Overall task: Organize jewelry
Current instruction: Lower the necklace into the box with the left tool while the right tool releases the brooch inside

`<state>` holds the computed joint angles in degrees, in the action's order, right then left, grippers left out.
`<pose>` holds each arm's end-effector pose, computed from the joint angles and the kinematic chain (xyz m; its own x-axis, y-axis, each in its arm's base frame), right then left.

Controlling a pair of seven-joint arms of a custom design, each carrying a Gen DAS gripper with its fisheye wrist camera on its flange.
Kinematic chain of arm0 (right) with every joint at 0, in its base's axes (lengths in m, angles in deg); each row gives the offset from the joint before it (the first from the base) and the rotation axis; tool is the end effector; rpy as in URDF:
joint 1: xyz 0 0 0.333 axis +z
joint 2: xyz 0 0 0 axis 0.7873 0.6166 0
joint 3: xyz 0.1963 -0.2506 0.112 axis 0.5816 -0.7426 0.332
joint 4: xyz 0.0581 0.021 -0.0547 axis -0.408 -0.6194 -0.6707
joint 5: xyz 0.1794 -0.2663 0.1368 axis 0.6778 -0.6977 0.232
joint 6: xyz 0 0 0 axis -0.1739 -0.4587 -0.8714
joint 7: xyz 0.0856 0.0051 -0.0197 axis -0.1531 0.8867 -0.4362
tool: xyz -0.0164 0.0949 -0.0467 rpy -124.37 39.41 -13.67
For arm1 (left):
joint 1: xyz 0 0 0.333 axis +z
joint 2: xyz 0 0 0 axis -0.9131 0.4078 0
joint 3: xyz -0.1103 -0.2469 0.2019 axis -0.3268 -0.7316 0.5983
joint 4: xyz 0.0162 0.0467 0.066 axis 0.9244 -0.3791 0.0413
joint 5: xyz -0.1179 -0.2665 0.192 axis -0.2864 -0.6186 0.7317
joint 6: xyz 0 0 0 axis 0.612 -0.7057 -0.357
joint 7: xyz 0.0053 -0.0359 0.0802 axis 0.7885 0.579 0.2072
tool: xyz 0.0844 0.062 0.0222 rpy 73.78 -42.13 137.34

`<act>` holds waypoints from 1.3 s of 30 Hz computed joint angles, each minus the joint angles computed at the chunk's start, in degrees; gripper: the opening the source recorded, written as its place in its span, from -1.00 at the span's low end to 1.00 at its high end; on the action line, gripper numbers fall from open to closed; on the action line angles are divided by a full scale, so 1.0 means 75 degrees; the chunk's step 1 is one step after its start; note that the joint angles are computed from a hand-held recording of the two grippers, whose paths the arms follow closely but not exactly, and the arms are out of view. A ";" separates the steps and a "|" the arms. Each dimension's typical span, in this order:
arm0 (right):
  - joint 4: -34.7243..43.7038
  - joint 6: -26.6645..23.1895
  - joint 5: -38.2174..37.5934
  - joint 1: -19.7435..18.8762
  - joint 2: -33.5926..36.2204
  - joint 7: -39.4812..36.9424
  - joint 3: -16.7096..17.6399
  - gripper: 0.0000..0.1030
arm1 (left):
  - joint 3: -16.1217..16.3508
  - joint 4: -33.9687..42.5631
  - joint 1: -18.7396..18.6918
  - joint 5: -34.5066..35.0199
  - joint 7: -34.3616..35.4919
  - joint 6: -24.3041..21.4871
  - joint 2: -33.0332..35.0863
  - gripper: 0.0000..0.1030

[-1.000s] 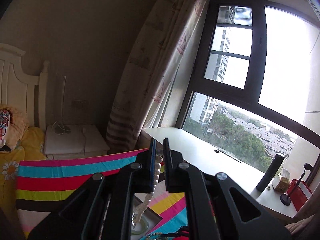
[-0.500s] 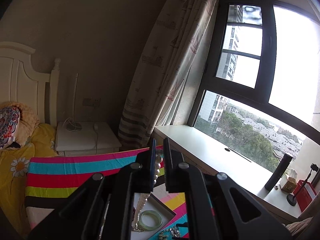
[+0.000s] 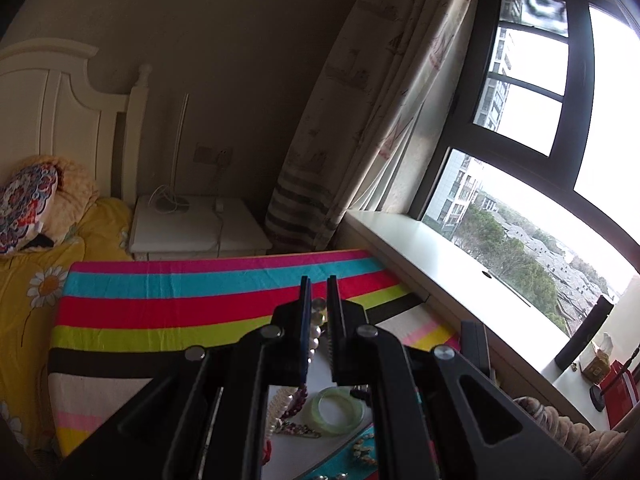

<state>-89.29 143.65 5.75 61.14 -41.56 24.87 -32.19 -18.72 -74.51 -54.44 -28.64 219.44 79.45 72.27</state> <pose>0.6625 0.1974 0.4498 0.4509 -0.8925 0.0050 -0.5391 -0.2769 -0.7954 0.6696 -0.0094 0.6007 -0.5265 -0.7935 0.3053 -0.4950 -0.0059 -0.8689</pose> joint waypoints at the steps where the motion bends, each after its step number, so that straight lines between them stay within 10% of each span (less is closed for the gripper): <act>1: 0.0106 -0.0054 -0.0041 0.0066 0.0064 0.0067 -0.0097 -0.13 | 0.0013 -0.0011 -0.0007 0.0025 -0.0015 0.0022 0.0038 -0.87; 13: 0.2629 -0.1888 -0.1609 0.1400 0.1553 0.2571 -0.2194 -0.13 | 0.0037 -0.1148 -0.0630 0.1554 -0.0076 0.1602 0.0332 -0.87; 25: 0.3331 -0.2435 -0.2141 0.1066 0.2027 0.3258 -0.1858 -0.01 | 0.0272 -0.1987 -0.1220 0.4442 -0.1646 0.3291 0.1147 -0.84; 27: 0.3473 -0.2545 -0.2207 0.1113 0.2115 0.3395 -0.1931 0.33 | 0.0235 -0.2051 -0.1178 0.4686 -0.1881 0.3375 0.1179 -0.58; 30: 0.3299 -0.2206 -0.2181 0.1115 0.2050 0.3541 -0.1925 0.47 | -0.0012 -0.2328 -0.0999 0.4828 -0.2059 0.4021 0.1140 0.36; 39: 0.1317 -0.0506 -0.0941 0.0057 0.0865 0.2325 -0.0414 0.55 | -0.0001 -0.3201 -0.0913 0.5667 -0.2826 0.5181 0.0786 0.74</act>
